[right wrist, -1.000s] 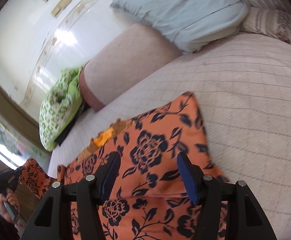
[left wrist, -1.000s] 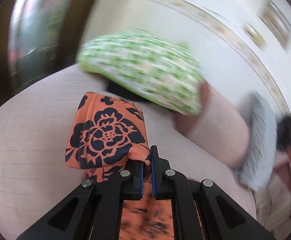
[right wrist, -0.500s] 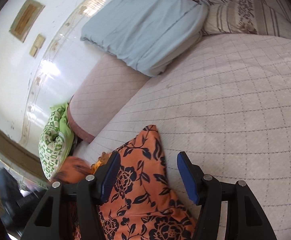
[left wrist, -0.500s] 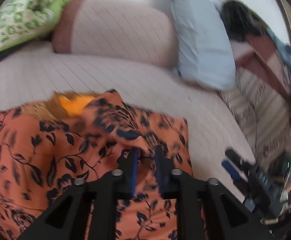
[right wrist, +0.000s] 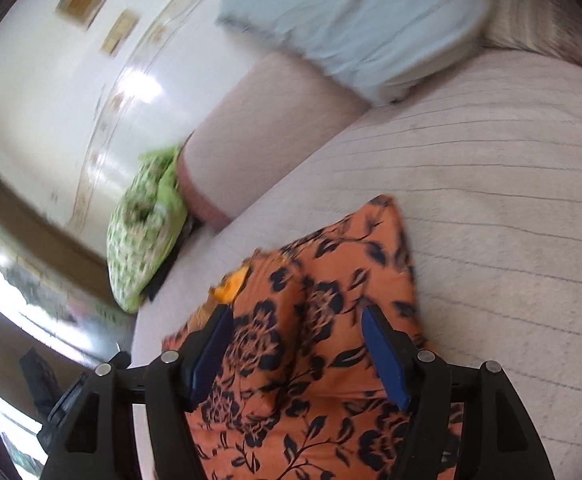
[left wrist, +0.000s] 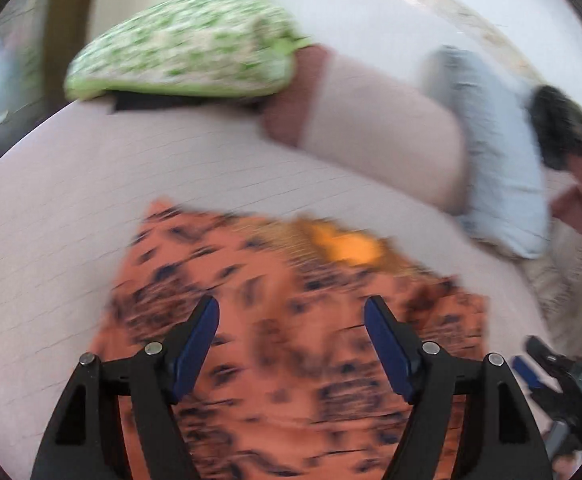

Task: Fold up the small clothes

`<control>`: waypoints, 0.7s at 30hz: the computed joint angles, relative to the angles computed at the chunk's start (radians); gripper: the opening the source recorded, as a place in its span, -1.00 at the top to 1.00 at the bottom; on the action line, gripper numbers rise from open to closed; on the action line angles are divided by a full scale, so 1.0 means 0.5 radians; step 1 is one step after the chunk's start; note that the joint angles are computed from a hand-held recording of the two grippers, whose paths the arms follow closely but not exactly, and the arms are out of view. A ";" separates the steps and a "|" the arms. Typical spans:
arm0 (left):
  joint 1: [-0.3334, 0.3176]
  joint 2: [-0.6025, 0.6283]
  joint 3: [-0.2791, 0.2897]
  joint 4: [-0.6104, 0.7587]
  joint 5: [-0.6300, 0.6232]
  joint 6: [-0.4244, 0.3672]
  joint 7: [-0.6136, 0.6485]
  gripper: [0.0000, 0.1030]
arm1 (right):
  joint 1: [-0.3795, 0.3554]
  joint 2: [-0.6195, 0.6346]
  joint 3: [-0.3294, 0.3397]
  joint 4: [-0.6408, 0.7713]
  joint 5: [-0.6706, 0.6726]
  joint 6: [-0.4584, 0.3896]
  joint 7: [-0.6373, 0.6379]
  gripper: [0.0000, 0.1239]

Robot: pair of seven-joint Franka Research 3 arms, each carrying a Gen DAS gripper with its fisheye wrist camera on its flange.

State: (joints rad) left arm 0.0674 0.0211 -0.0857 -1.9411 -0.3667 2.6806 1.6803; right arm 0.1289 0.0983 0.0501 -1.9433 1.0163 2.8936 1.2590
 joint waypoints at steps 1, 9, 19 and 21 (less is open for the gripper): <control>0.013 0.009 0.018 -0.027 0.082 0.024 -0.074 -0.47 | 0.043 0.021 -0.013 0.011 -0.261 -0.019 0.111 -0.16; 0.051 0.171 0.070 0.020 0.862 -0.041 -0.711 -0.47 | 0.391 0.258 -0.270 0.239 -2.063 -0.300 1.317 -0.16; 0.112 0.319 0.028 0.145 0.949 -0.135 -0.675 -0.47 | 0.246 0.050 -0.451 -0.137 -2.289 -0.024 2.460 -0.16; 0.114 0.315 0.029 0.143 0.954 -0.135 -0.683 -0.47 | 0.213 -0.015 -0.495 -0.243 -2.442 0.032 2.745 -0.16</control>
State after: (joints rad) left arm 0.1243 0.1785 -0.0710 -1.8695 0.1104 2.6132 1.3390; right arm 0.2353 0.0906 -0.1973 -2.0648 -0.2047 2.9097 2.6314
